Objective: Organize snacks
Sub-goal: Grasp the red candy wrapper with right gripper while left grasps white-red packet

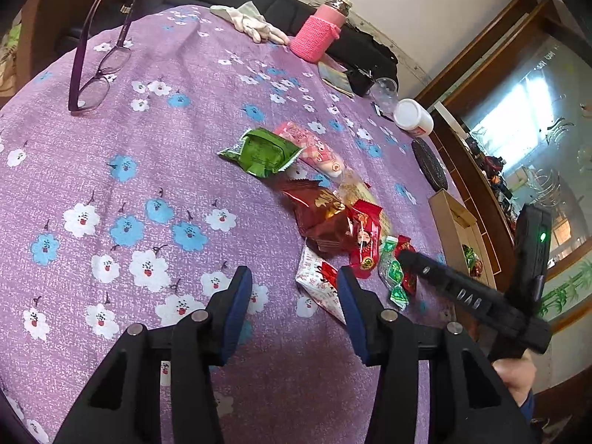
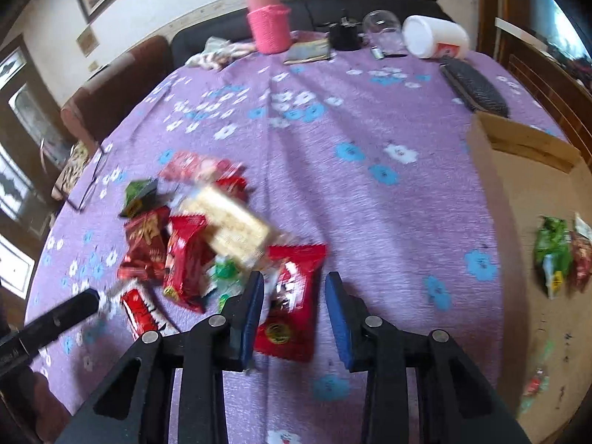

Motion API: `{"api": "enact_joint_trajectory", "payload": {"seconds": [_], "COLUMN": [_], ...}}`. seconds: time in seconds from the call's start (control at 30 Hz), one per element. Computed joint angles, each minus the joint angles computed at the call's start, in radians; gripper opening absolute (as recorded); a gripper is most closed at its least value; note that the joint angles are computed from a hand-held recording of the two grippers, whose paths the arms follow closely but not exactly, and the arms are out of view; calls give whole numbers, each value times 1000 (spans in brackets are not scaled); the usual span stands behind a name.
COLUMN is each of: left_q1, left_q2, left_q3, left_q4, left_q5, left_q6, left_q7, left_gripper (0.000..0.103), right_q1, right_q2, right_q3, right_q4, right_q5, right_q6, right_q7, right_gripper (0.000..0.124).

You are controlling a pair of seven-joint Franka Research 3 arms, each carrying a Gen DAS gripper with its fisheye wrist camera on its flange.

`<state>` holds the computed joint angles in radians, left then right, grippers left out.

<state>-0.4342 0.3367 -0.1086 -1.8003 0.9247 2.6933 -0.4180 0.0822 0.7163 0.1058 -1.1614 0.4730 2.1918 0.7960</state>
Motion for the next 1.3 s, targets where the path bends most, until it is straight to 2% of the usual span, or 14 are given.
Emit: {"api": "enact_joint_trajectory", "payload": {"seconds": [0.1,0.27,0.37,0.4,0.47,0.57,0.7,0.8,0.87,0.9,0.97,1.1,1.2,1.3], "left_q1": [5,2,2,3,0,-7,-1,0,-3,-4,-3,5,12,-6], "left_q2": [5,5,4,4,2,-5,-8,-9,-10,-11,-11,0,28,78], "left_q3": [-3,1,3,2,3,3,-5,-7,-6,-6,-9,-18,-30,-41], "left_q4": [1,2,1,1,1,0,-3,-2,-2,-2,-2,7,39,121], "left_q5": [-14,-23,-23,-24,-21,-7,-3,-1,8,12,13,-11,-52,-101], "left_q6": [9,-2,-3,-4,-15,-43,-49,-52,-58,-60,-65,-65,-58,-127], "left_q7": [8,13,4,7,4,-8,-14,-12,-21,-25,-25,2,82,217], "left_gripper": [47,47,47,47,47,47,47,47,47,47,47,47,47,47], "right_q1": [25,-12,-52,-72,-73,-42,25,58,29,16,9,-1,-18,-25], "right_q2": [-71,-70,-133,-161,-193,-224,-241,-270,-278,-276,-277,-270,-259,-242], "right_q3": [-9,13,54,75,76,58,21,7,27,31,27,19,20,22], "right_q4": [-149,-135,-213,-243,-271,-315,-382,-453,-447,-429,-419,-400,-375,-352], "right_q5": [-20,28,115,157,186,182,133,124,132,142,162,229,280,308], "right_q6": [174,147,180,166,118,70,143,243,162,76,24,42,50,70], "right_q7": [-67,-64,-170,-231,-289,-356,-369,-388,-404,-402,-408,-399,-391,-385], "right_gripper": [23,19,19,19,20,20,20,20,20,20,20,20,20,20]}}
